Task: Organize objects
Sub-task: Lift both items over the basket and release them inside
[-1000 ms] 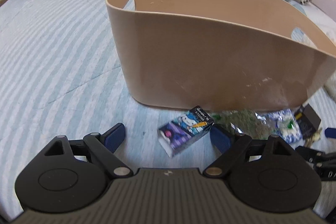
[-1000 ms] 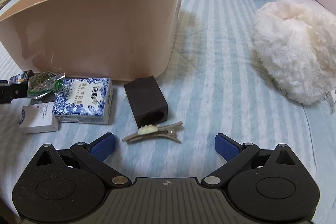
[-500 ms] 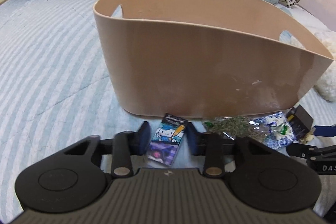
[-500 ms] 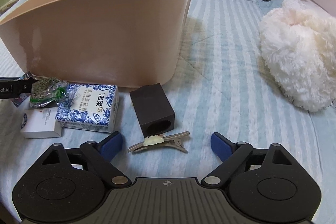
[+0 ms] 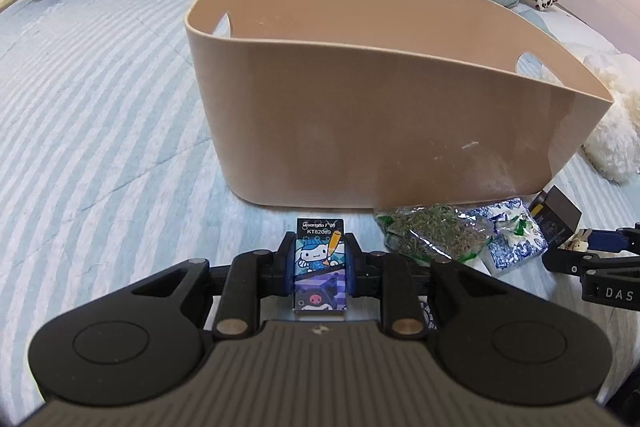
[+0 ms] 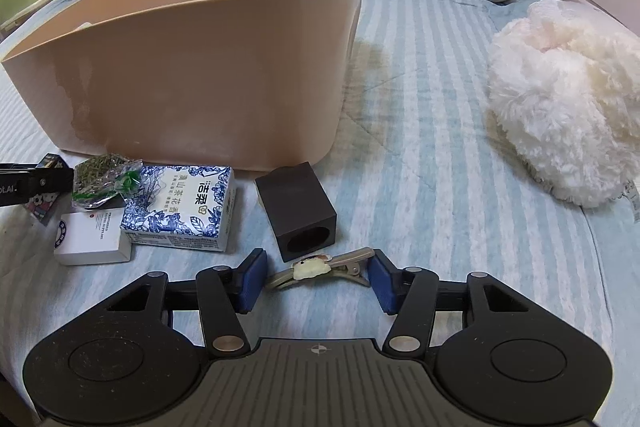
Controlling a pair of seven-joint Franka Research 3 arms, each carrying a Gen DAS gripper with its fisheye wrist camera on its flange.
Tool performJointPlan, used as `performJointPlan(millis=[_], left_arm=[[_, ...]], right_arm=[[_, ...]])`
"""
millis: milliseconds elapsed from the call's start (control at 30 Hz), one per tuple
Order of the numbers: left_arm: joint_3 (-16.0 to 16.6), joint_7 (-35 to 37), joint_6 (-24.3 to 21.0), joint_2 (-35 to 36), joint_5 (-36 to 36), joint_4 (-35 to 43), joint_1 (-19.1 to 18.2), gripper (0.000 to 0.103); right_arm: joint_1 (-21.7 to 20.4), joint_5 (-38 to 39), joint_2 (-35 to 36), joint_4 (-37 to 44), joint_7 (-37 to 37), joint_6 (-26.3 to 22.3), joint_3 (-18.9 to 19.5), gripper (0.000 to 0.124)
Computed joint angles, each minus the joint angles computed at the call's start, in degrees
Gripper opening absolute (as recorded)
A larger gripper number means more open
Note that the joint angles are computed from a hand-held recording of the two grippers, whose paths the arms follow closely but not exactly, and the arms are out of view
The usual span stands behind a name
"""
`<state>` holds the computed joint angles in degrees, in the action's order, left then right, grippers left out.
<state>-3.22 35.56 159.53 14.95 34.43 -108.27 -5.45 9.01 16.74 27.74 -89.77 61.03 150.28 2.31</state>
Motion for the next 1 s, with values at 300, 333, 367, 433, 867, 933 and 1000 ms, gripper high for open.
performJointPlan(millis=[300,333,367,433,867,933,1000], left_arm=[[-0.4,0.3,0.1,-3.3,1.9,-1.7,-0.3,0.025],[-0.6,0.4,0.3,-3.8,1.8,-2.0,-0.2,0.025],[-0.7,0.3,0.5,-4.4,2.0,-2.4,-0.2,0.025],[-0.8,-0.3,1.0,-5.6,2.9,-3.3,-0.1,0.025],[-2.2,-4.1,1.6,-10.4,9.9,-2.7,0.6,0.025],[-2.3,-4.7,1.7,-10.1,10.8,-1.5,0.7,0.025],[-2.2,-5.3,1.8,-9.6,11.9,0.0,0.8,0.025]], right_arm=[[-0.3,1.0,-3.6,-3.8,0.5,2.1,-0.1,0.052],[-0.5,1.5,-4.1,-4.4,0.5,2.6,0.1,0.052],[-0.7,2.1,-4.9,-5.2,0.3,3.1,0.3,0.052],[-1.0,3.3,-6.4,-6.8,-0.3,4.1,0.7,0.052],[-3.2,16.5,-11.7,-7.7,-10.5,7.6,4.1,0.052],[-3.3,19.0,-11.7,-6.7,-12.8,8.1,4.7,0.052],[-3.2,21.1,-11.5,-5.4,-15.0,8.6,5.1,0.052]])
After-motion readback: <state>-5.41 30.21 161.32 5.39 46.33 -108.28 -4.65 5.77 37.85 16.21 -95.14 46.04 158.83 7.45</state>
